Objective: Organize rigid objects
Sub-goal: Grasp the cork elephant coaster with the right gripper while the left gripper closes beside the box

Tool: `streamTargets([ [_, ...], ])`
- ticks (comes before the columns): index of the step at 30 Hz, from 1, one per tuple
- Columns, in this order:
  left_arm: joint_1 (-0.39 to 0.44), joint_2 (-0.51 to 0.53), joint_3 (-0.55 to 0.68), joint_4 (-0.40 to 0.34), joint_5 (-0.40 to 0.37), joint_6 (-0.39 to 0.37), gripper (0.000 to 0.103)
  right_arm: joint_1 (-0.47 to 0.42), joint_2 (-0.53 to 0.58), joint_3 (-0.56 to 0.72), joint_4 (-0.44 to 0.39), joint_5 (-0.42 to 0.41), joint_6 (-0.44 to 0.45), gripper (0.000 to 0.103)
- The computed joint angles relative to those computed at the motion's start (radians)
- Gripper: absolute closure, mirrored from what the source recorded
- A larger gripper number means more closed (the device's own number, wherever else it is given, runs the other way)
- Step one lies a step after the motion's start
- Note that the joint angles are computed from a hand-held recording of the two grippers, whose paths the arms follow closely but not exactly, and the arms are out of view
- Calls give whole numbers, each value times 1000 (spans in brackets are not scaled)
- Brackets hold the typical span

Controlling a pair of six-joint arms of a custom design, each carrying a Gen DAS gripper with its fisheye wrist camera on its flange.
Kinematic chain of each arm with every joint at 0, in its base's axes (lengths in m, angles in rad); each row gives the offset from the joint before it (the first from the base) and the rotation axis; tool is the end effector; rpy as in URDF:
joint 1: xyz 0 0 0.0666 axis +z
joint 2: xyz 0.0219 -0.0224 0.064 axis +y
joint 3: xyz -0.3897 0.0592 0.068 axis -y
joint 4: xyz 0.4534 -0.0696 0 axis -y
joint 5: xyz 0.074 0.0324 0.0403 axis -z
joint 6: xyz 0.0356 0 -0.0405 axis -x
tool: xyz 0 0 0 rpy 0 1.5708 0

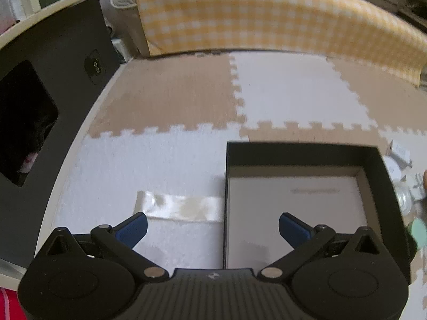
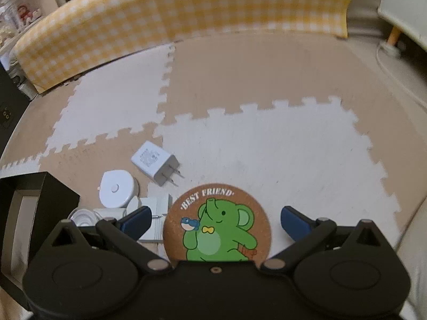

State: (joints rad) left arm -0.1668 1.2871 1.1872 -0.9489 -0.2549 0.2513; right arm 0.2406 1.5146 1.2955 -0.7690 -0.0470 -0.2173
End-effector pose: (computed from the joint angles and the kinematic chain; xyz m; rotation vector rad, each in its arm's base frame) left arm 0.4779 -0.0718 0.3844 -0.1968 2.5688 0.1800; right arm 0.5538 0.1372 0.3334 -0.0481 2.5742 0.2342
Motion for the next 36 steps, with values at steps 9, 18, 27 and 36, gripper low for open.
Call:
streamTargets([
  [9, 24, 23, 12, -57, 81, 2, 48, -12, 36, 22, -32, -45, -26, 0],
  [18, 26, 28, 23, -74, 118, -17, 90, -24, 49, 35, -62, -98, -64, 0],
  [27, 23, 7, 9, -90, 128, -46, 95, -23, 53, 47, -98, -93, -42, 1],
  [36, 20, -12, -1, -79, 118, -35, 100, -17, 40, 51, -108, -94, -17, 25],
])
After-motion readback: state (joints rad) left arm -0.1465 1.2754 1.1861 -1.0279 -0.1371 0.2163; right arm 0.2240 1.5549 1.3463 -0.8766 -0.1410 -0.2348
